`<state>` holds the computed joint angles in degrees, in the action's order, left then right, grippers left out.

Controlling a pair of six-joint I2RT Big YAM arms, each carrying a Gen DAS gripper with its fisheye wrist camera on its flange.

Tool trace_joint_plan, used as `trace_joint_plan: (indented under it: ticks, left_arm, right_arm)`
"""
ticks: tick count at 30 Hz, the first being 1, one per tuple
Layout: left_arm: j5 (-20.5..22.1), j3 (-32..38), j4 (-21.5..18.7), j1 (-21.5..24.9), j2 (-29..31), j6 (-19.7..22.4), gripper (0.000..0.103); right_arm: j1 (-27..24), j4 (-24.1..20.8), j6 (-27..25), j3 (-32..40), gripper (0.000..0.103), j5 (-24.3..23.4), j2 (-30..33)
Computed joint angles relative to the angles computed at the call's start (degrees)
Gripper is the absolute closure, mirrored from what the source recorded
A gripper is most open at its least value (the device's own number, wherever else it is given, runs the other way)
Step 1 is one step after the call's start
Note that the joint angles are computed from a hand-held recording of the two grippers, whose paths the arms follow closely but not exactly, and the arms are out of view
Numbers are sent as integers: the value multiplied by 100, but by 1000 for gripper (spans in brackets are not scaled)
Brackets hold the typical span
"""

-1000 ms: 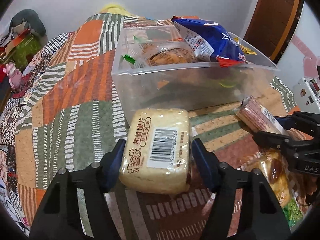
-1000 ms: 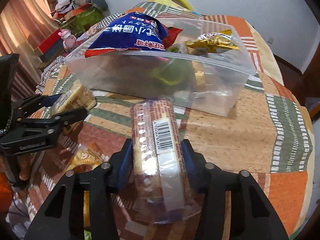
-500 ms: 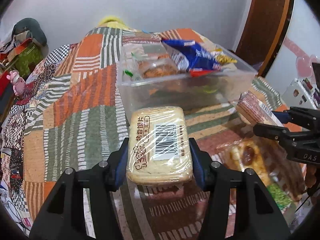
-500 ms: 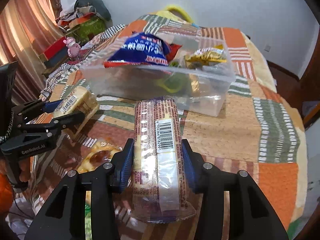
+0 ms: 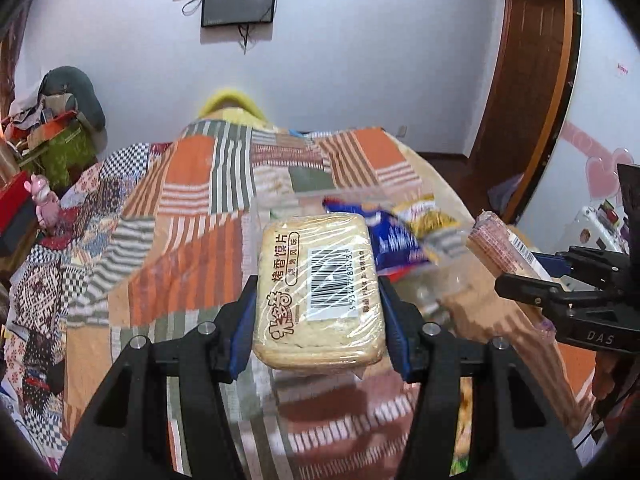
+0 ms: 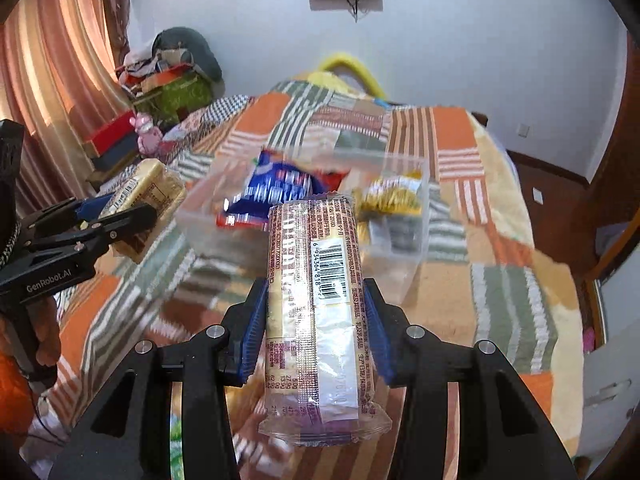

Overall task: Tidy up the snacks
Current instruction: 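Lower the bread pack into the box with the left tool while the right tool lowers the biscuit roll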

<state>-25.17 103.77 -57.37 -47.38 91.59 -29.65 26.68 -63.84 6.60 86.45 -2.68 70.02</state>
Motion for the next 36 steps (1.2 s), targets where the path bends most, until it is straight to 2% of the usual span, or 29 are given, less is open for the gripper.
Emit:
trace_joint_plan:
  ticks: [9,13,21,33,36]
  left_arm:
    - [258,879,-94,453,752,279,48]
    - [230,1258,-235,592,1108,456,48]
    - [435,1926,-549,818,1751,475,48]
    - [712,1969,-684,896,1790,272,47]
    - [695,1909,-706,875,1683,212,47]
  right_arm:
    - [-116,310,131,611,61,52,672]
    - [-154,338,162,748,61,41,921]
    - [-276,190,195,983,61,-102,1415]
    - [-354,-43,272,1071,60,-230,1508]
    - [-382,-32,271,1020,53,-291,1367]
